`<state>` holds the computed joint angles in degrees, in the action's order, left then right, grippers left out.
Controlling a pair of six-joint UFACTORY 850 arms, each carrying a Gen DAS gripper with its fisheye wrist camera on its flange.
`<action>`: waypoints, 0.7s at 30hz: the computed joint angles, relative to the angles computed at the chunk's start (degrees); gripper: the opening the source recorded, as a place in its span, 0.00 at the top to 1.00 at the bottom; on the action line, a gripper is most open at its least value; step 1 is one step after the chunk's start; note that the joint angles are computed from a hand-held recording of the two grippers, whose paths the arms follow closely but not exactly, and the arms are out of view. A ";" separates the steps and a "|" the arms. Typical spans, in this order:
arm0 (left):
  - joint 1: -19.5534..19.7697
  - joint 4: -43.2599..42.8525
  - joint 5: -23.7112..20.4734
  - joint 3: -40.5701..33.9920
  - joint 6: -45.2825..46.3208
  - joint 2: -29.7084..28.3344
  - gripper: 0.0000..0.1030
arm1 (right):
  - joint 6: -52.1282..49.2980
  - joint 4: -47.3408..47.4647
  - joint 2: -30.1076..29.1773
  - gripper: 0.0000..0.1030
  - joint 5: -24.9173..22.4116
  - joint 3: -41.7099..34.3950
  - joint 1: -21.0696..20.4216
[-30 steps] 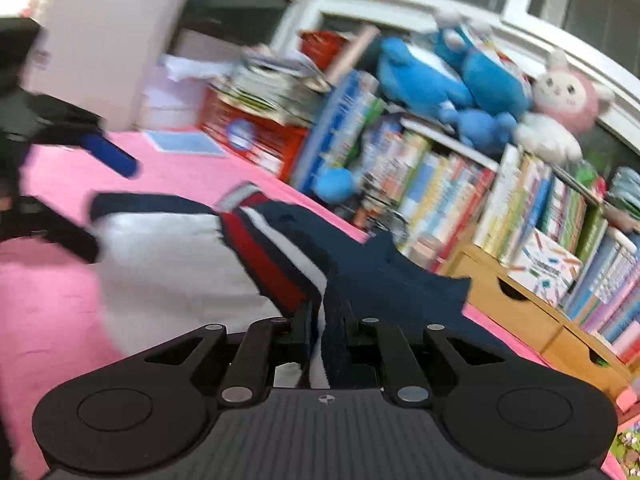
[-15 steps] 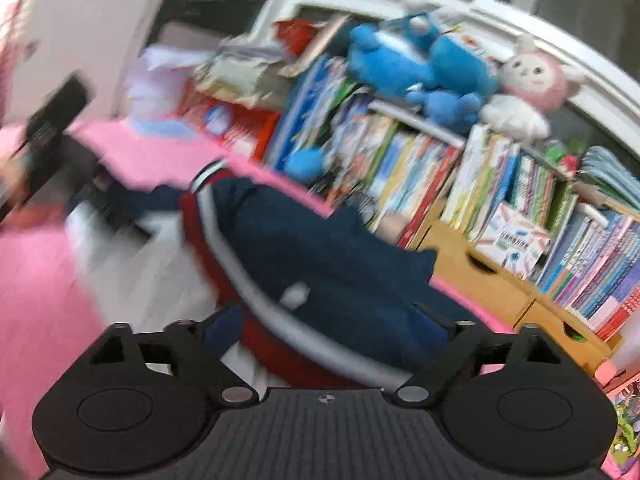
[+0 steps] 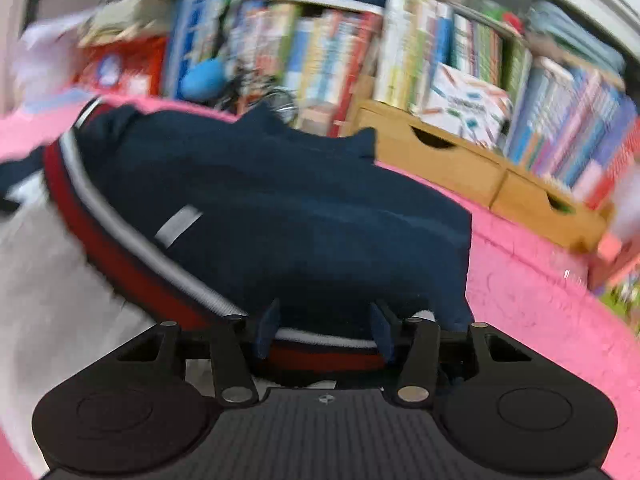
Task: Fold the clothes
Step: 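Lay the folded hem down and release it with the right gripper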
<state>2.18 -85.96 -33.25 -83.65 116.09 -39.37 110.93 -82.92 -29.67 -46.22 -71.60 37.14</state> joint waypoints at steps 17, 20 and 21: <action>1.02 -4.13 -9.59 1.98 15.08 3.63 0.00 | -2.70 -1.61 9.46 0.14 -6.43 10.18 4.67; -1.43 -0.02 -4.63 -1.03 10.18 1.32 0.00 | -1.83 -1.81 9.14 0.14 -4.47 10.40 4.10; -2.24 1.68 -2.94 -2.13 7.98 0.46 0.00 | -1.65 -1.95 8.87 0.14 -3.76 10.29 3.86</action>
<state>-0.07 -84.28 -36.18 -85.78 124.07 -38.90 109.28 -84.88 -20.80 -49.98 -61.31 41.00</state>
